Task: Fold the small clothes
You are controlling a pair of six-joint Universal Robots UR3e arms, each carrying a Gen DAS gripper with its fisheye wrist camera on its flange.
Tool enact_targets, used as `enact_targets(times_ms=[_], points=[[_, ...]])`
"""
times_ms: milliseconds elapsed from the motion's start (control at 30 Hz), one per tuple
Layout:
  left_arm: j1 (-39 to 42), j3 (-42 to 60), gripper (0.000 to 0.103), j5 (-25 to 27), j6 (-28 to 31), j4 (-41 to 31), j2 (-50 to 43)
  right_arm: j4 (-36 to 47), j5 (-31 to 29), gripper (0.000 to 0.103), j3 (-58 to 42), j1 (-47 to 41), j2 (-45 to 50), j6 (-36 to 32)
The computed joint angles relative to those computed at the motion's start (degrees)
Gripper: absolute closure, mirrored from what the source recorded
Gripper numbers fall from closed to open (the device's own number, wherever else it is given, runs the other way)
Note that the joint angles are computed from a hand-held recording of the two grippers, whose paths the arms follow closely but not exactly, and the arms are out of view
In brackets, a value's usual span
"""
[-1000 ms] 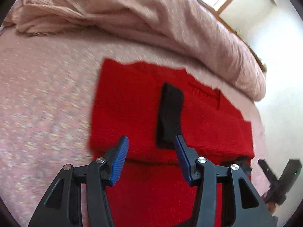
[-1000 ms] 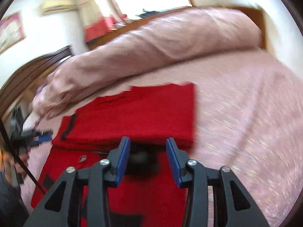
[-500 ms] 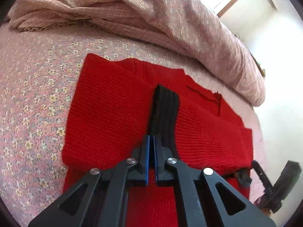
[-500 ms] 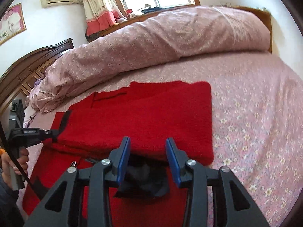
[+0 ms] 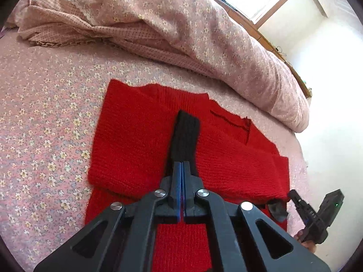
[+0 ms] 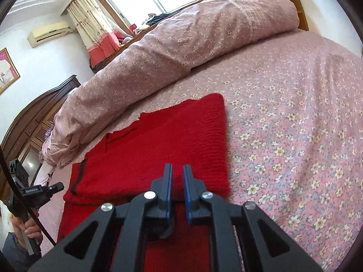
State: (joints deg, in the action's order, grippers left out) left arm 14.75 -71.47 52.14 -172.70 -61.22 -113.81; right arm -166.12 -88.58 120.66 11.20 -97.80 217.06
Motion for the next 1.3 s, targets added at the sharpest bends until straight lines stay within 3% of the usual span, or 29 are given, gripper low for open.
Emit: enact_targets(times_ms=[167, 233, 333, 633, 733, 800, 1000, 1067, 1167, 1300], points=[[0.3, 2.7, 0.103, 0.9, 0.6, -3.5, -2.2, 6.7, -5.1, 0.093, -5.2, 3.1, 3.7, -1.6], [0.8, 4.5, 0.103, -2.1, 1.6, -8.2, -4.1, 8.5, -6.8, 0.093, -7.2, 4.6, 5.1, -2.2], [0.4, 6.5, 0.088, -4.3, 4.1, -12.7, -5.9, 11.1, -9.1, 0.093, -9.8, 6.3, 6.4, -3.2], [-3.7, 5.1, 0.082, 4.0, -2.1, -2.7, -5.6, 11.3, -8.9, 0.093, -10.0, 6.4, 6.3, -3.6], [-3.8, 0.2, 0.066, 8.1, -3.2, 3.3, -2.3, 11.2, -8.1, 0.093, -9.7, 5.9, 6.3, -3.4], [-3.9, 0.3, 0.063, 7.8, -2.6, 3.4, -2.9, 11.1, -8.0, 0.093, -9.5, 6.0, 6.2, -3.3], [-3.5, 1.7, 0.063, 0.9, -3.2, 4.2, -6.7, 11.6, -7.9, 0.093, -10.2, 6.2, 6.6, -3.8], [-3.1, 2.6, 0.089, -0.9, -3.5, 2.7, -7.2, 11.4, -7.6, 0.093, -9.9, 6.0, 6.5, -3.7], [-1.8, 1.8, 0.097, -2.9, -4.6, 1.8, -6.5, 10.9, -7.2, 0.093, -9.5, 5.7, 6.3, -3.5], [0.1, -0.1, 0.098, -5.2, -5.9, -0.6, -3.4, 11.1, -7.5, 0.093, -9.4, 5.7, 6.0, -3.5]])
